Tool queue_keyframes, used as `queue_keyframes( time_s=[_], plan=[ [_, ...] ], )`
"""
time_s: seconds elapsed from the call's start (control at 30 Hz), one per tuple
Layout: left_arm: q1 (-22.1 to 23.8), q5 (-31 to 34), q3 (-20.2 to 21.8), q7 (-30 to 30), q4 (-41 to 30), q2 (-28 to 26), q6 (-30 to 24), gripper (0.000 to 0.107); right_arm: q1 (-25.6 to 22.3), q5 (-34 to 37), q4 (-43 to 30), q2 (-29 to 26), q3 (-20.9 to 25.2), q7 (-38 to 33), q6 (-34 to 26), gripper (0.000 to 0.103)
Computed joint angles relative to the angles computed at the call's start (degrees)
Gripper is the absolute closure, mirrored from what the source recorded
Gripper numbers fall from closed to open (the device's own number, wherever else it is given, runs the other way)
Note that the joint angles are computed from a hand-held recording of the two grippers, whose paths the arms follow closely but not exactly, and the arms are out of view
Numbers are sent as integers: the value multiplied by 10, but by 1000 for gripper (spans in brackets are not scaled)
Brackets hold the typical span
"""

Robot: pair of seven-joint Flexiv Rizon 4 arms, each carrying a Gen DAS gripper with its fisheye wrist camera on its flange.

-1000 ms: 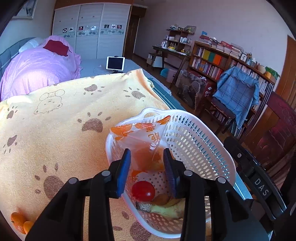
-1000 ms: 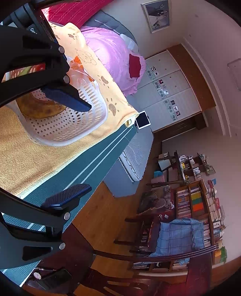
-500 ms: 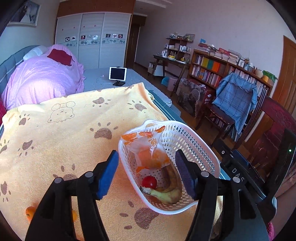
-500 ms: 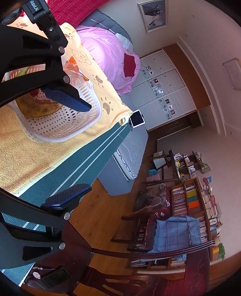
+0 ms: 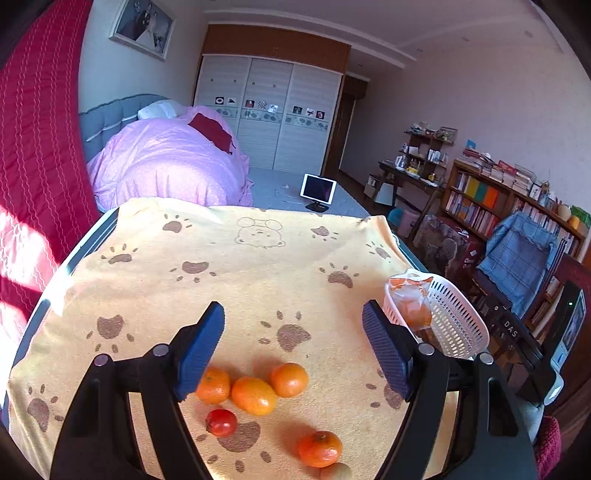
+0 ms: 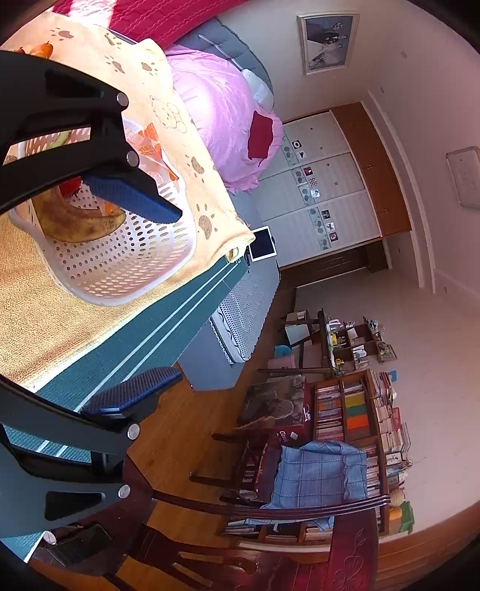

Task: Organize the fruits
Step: 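Close the right gripper on an orange while the left returns open over the fruit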

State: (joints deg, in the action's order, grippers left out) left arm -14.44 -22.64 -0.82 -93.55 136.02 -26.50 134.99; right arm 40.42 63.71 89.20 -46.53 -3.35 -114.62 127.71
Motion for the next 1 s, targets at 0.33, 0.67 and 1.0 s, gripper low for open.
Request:
queue_keyframes(
  time_s=[0.33,0.67,1.0],
  plan=[
    [116,119,-6,-123,43,-21,26,30,-7,-8,-16,-12,34,-70,57,22],
    [138,131,-4,-153,30,-59,6,30,12,-126,29,-6,35,-40,29,22],
    [151,153,-2,-170,32,-62,-1,30,-137,-559,187,28,230,164,11,21]
  ],
)
